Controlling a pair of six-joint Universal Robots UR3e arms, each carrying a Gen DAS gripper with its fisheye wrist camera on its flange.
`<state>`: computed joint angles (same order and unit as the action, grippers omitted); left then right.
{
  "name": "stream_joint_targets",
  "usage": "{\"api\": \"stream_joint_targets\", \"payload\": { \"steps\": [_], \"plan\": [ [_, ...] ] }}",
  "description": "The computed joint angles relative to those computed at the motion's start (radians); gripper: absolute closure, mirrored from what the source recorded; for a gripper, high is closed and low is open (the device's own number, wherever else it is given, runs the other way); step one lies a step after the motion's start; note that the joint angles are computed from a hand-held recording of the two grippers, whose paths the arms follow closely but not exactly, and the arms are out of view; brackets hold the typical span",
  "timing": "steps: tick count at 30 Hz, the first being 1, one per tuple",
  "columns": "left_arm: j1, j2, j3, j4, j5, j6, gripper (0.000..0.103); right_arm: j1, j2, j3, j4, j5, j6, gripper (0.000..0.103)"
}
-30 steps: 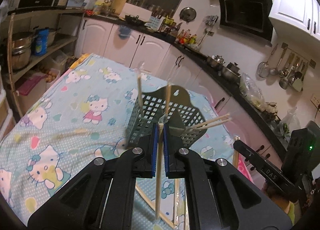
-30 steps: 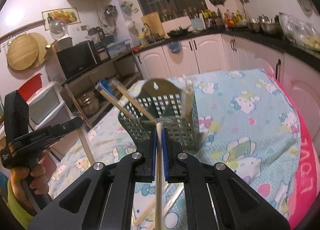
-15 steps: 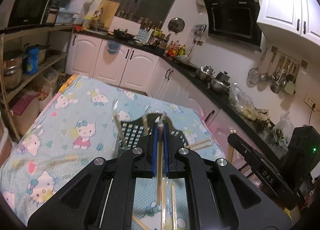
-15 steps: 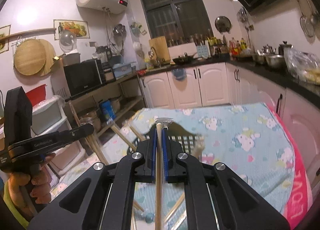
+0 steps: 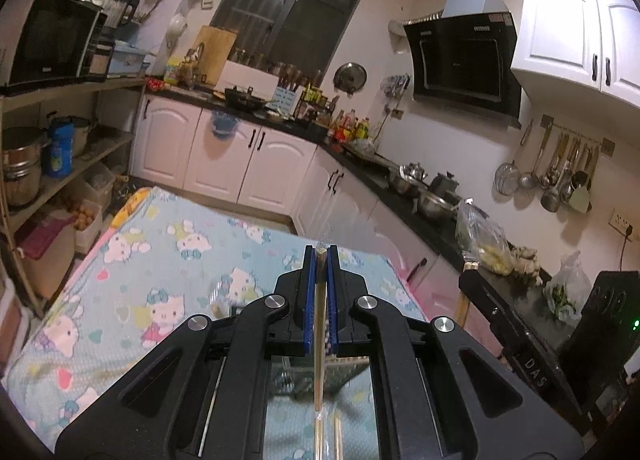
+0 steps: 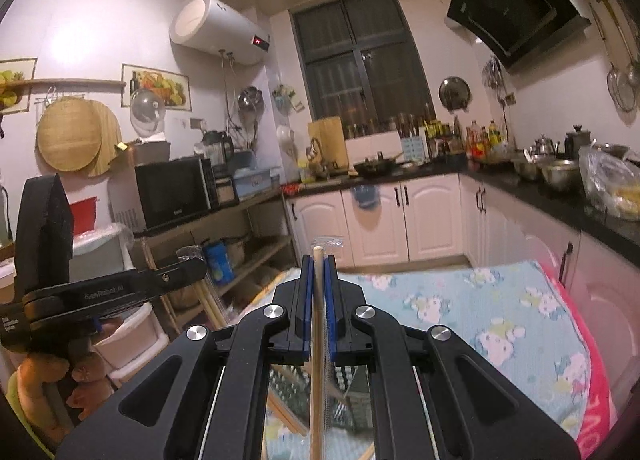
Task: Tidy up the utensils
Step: 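Lift the chopstick with the left gripper while the right gripper carries its chopstick above the holder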
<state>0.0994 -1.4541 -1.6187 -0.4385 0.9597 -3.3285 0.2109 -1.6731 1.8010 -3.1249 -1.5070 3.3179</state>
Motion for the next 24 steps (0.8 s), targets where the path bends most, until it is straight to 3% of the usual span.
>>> {"api": "stream_joint_targets", "payload": {
  "steps": [14,24],
  "plan": [
    [-0.052,-0.178,0.226,0.062,0.131,-0.056,0.102,-0.004,0.242,-0.229,-0.129,-0.092,-0.045,0.097],
    [-0.083,-0.245,0.232,0.135,0.176,-0.064,0.102,0.028,0.452,-0.422,-0.199,-0.219,-0.099,0.097]
  ]
}}
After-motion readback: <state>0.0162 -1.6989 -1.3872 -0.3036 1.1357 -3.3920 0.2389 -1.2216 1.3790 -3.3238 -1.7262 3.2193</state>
